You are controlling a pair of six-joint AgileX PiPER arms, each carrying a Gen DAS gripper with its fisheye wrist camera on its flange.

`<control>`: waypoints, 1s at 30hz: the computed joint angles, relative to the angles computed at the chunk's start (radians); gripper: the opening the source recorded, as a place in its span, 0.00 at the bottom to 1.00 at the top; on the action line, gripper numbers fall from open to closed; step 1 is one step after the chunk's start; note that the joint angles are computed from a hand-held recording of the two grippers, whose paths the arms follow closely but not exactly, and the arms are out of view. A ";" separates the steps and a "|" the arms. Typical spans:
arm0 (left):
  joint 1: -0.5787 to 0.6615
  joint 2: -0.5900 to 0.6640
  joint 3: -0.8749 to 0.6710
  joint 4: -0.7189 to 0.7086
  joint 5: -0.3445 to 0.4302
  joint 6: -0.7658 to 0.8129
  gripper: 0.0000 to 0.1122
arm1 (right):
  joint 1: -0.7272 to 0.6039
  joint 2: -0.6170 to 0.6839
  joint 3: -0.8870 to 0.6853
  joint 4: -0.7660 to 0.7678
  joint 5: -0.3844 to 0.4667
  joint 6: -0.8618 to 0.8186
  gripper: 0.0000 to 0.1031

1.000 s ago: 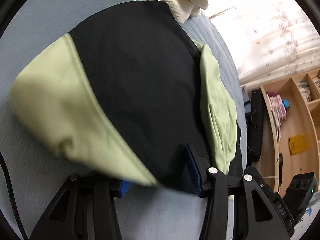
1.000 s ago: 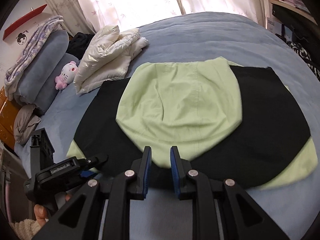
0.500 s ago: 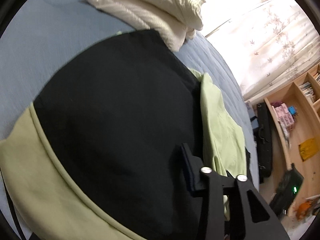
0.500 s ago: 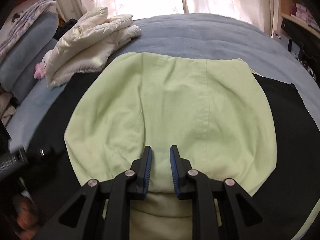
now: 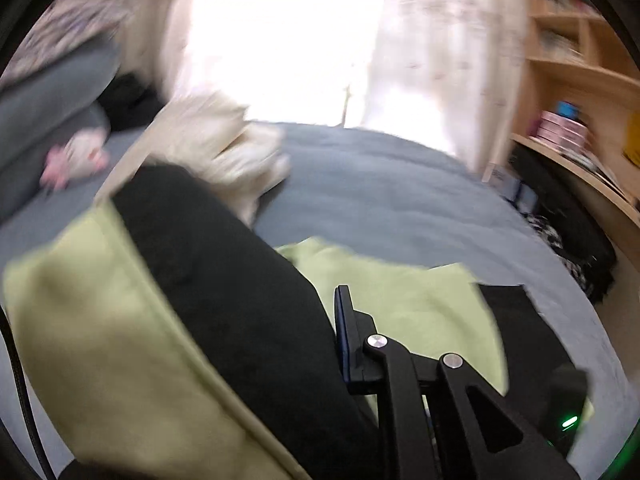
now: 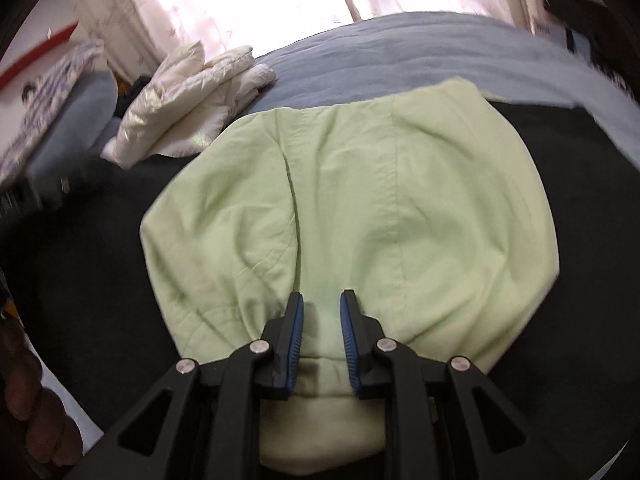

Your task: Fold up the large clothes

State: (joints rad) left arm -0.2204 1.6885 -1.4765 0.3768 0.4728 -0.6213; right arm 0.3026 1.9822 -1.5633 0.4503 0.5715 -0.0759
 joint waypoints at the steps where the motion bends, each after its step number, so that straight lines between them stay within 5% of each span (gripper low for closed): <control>1: -0.036 0.012 -0.037 0.018 0.010 0.010 0.08 | -0.019 -0.008 0.016 0.068 0.008 -0.043 0.19; 8: -0.230 0.133 -0.260 -0.039 0.070 0.195 0.07 | -0.290 -0.091 0.120 0.464 0.330 -0.172 0.18; 14: -0.380 0.306 -0.457 -0.145 0.167 0.334 0.07 | -0.520 -0.347 0.301 0.216 0.118 -0.017 0.19; 17: -0.447 0.448 -0.588 -0.162 0.258 0.410 0.08 | -0.635 -0.385 0.319 0.210 0.100 -0.010 0.19; 19: -0.493 0.601 -0.742 -0.106 0.415 0.436 0.10 | -0.683 -0.382 0.308 0.190 0.117 0.002 0.19; 21: -0.527 0.661 -0.770 0.010 0.456 0.388 0.12 | -0.730 -0.383 0.323 0.219 0.145 -0.034 0.19; 24: -0.535 0.612 -0.690 0.039 0.411 0.383 0.28 | -0.754 -0.397 0.348 0.250 0.190 -0.077 0.19; 26: -0.499 0.571 -0.677 -0.068 0.432 0.429 0.57 | -0.750 -0.392 0.350 0.258 0.205 -0.100 0.19; 30: -0.440 0.449 -0.598 -0.262 0.451 0.475 0.65 | -0.762 -0.394 0.327 0.301 0.240 -0.171 0.19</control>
